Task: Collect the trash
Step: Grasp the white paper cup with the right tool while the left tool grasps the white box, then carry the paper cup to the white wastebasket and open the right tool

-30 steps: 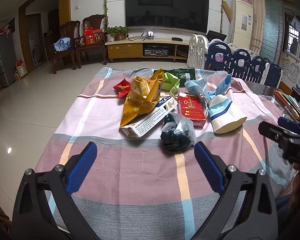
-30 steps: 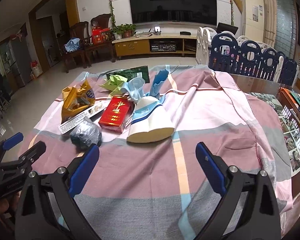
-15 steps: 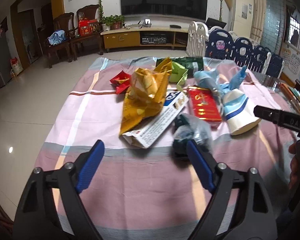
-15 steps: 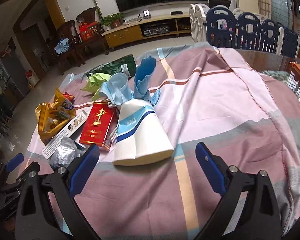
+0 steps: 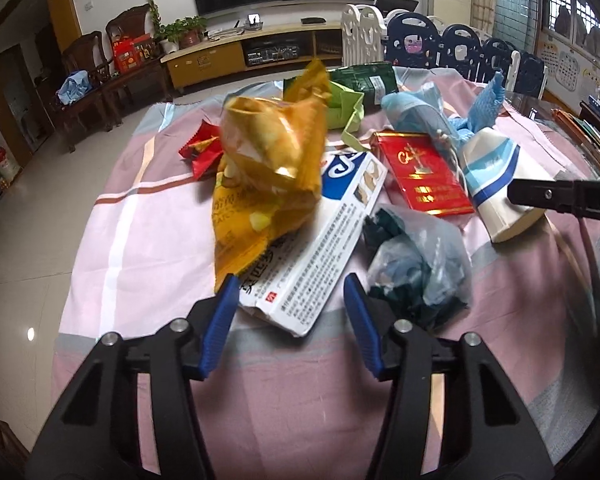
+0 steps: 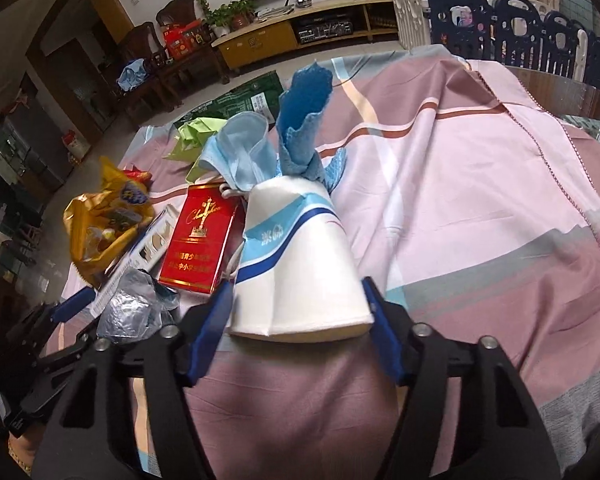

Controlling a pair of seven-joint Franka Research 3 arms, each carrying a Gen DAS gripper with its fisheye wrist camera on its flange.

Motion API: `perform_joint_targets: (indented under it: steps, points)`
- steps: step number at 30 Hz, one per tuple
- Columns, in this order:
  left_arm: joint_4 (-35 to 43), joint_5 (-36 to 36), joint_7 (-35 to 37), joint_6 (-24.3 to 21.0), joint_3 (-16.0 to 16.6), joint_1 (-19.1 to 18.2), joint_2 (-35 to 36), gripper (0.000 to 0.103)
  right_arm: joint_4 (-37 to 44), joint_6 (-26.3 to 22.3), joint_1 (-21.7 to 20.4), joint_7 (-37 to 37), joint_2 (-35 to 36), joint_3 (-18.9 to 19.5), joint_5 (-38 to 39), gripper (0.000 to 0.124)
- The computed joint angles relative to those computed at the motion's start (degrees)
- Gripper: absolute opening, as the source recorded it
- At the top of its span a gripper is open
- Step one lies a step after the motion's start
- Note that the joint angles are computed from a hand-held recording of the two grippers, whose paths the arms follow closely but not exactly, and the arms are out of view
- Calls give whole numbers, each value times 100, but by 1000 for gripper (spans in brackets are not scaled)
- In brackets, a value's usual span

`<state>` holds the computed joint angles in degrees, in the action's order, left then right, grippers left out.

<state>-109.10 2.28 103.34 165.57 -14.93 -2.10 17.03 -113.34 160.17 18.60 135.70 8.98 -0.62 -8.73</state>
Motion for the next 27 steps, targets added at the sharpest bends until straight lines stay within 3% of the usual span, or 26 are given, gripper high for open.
perform_joint_targets:
  steps: [4,7,9,14,20,23,27]
  points:
    - [135,-399,263,-151,-212,182,73,47,-29,81,25,-84,-37,5,-18,43]
    - [91,-633,434,-61,-312,267,31,38,-100,232,35,-40,-129,1,-123,32]
    - [70,-947,647,-83,-452,404,-1,30,-139,247,0,-228,-196,84,42,30]
    - [-109,-1647,1250,-47,-655,613,-191,24,-312,344,79,51,-417,69,-445,28]
    - [-646,-3823,2700,-139,-1117,1038,-891,24,-790,470,-31,685,-1037,306,-1418,28]
    - [-1049,-4881,3483,6,-1137,996,-1366,24,-1128,520,-293,1200,-1502,590,-2155,28]
    - [-1594,-5959,4224,196,-958,671,-2019,24,-1676,512,-687,1664,-2186,1041,-2563,28]
